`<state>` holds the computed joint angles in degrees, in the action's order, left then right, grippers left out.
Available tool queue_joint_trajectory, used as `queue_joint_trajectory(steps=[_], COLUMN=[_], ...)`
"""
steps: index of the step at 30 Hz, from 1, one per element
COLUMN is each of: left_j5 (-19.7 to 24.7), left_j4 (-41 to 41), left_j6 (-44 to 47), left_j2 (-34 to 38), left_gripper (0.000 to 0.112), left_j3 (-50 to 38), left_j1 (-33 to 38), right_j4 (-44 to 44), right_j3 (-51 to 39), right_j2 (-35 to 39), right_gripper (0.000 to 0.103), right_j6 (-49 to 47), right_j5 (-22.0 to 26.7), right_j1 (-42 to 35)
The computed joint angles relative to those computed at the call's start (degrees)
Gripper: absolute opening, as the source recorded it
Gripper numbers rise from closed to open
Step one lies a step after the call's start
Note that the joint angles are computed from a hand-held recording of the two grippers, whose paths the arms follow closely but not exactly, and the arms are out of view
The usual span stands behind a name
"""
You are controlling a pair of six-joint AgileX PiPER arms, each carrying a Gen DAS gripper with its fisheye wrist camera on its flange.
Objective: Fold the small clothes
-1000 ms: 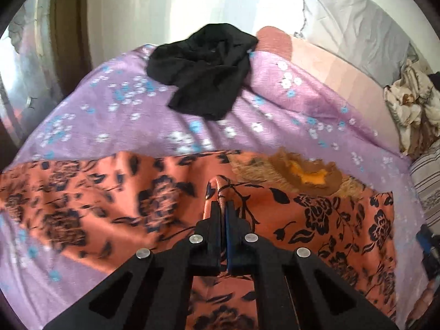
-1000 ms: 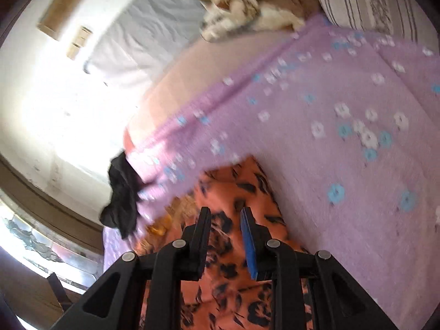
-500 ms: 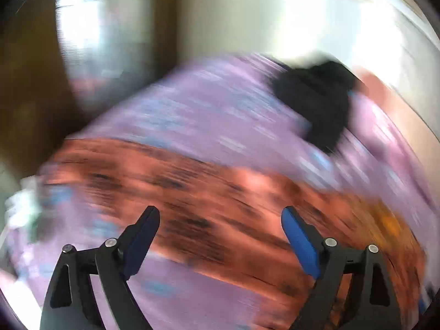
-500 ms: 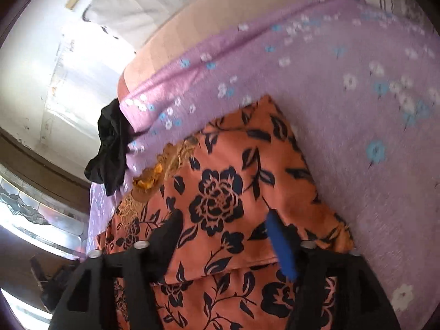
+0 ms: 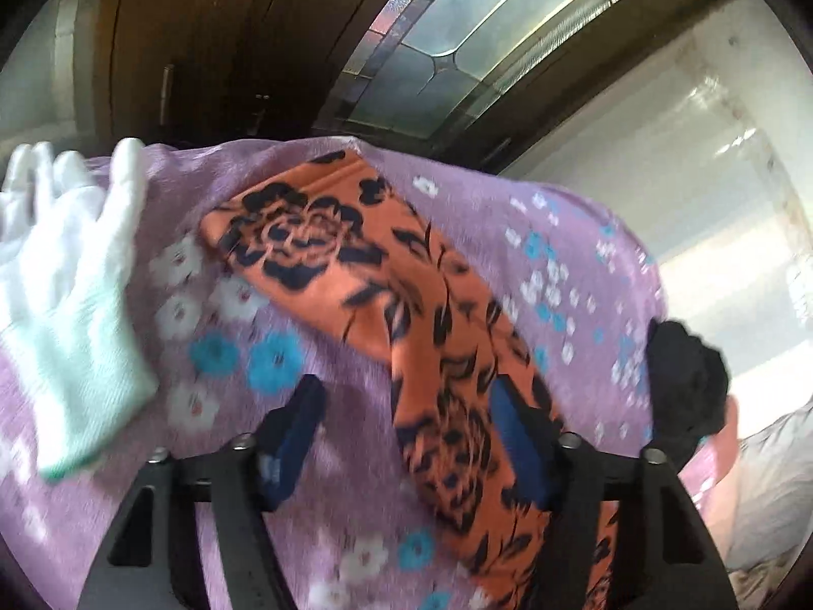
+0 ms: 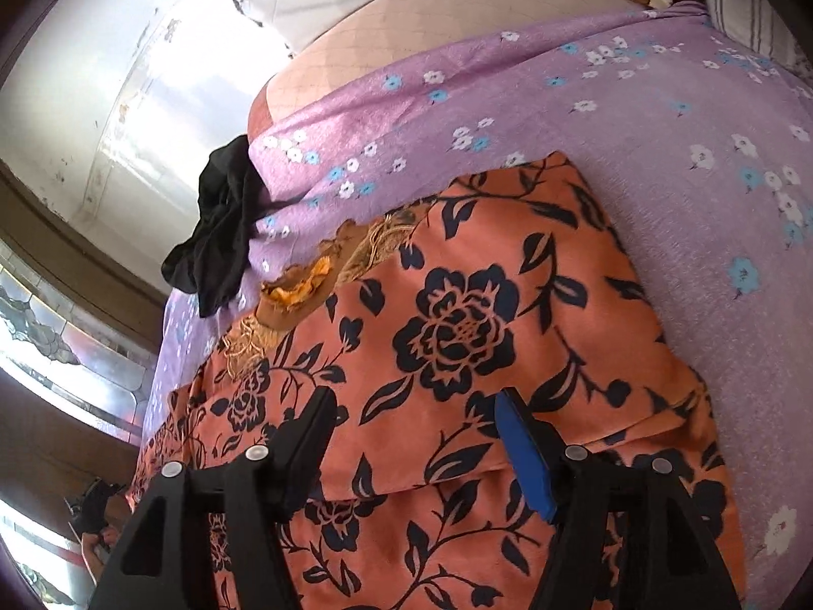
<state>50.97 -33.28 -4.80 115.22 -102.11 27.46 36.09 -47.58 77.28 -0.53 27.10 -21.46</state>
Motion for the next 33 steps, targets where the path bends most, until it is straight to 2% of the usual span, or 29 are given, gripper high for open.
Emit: queue_joint_trajectory(steps=[3, 4, 5, 7, 9, 11, 15, 18, 22, 24, 25, 27, 28, 30, 31, 32, 33], left_j5=[0.85, 1.08, 1.76, 3.17, 0.76, -1.38, -6.13, -9.0, -10.47, -8.45, -5.76, -1.24, -0.98, -2.55, -3.66, -5.51, -7.39], left_j4=[-3.63, -4.61, -5.0, -3.45, 0.32, 9.24, 18.66, 22.9, 27.22, 27.95, 27.12, 26.27, 25.97, 24.59, 23.4, 21.11, 18.06], left_j6=[0.52, 0.62, 0.3, -1.51, -3.06, -5.88, -2.56, 0.69, 2.54, 4.02, 6.68, 10.9, 11.99, 12.39, 12.49, 13.49, 14.47], left_j2=[3.31, 4.61, 5.97, 8.33, 7.21, 4.45, -4.65, -12.5, -19.42, -18.97, -17.63, -15.36, -15.33, -16.77, -17.86, -19.79, -21.26], left_gripper=[0.051, 0.04, 0.022, 0.008, 0.006, 0.005, 0.005, 0.005, 0.005, 0.006, 0.008, 0.019, 0.026, 0.049, 0.07, 0.077, 0.077], left_j3=[-4.23, -5.75, -7.52, -10.46, -9.76, -9.63, -5.71, -0.31, 5.02, 4.14, 2.57, -0.12, 0.09, 1.75, 2.63, 4.6, 5.82], left_j1=[0.72, 0.85, 0.92, 0.25, -1.51, -5.26, -15.07, -25.83, -45.05, -54.69, -59.64, -65.49, -67.45, -67.48, -66.2, -63.74, -60.53], right_j4=[0.67, 0.69, 0.38, -0.36, -0.58, -1.09, -2.11, -0.01, 4.94, 7.17, 8.25, 8.21, 8.78, 13.44, 15.08, 15.96, 15.88], right_j3=[0.01, 0.02, 0.0, 0.01, 0.12, 0.16, 0.81, 1.58, 2.68, 3.19, 3.4, 3.54, 3.6, 3.77, 3.71, 3.45, 3.31], right_j2=[0.57, 0.73, 0.85, 0.9, 0.65, -0.04, -2.81, -4.91, -7.3, -8.5, -8.98, -9.94, -10.33, -10.96, -11.08, -11.12, -11.1], right_gripper=[0.069, 0.069, 0.069, 0.069, 0.069, 0.069, 0.069, 0.069, 0.069, 0.069, 0.069, 0.069, 0.069, 0.069, 0.069, 0.069, 0.069], right_j6=[-0.59, -0.64, -0.43, 0.28, 0.82, 1.59, 3.75, 2.88, -0.27, -1.97, -3.04, -3.31, -4.01, -8.68, -10.22, -11.06, -11.13], right_j5=[-0.01, -0.13, -0.29, -0.71, -1.19, -1.76, -3.26, -3.45, -2.77, -2.39, -2.19, -1.98, -1.86, -0.48, 0.32, 1.08, 1.22], right_j1=[-0.22, -0.2, -0.13, 0.13, 0.4, 0.49, 0.09, -1.58, -5.3, -7.36, -8.29, -10.17, -11.01, -13.75, -14.73, -15.42, -15.48])
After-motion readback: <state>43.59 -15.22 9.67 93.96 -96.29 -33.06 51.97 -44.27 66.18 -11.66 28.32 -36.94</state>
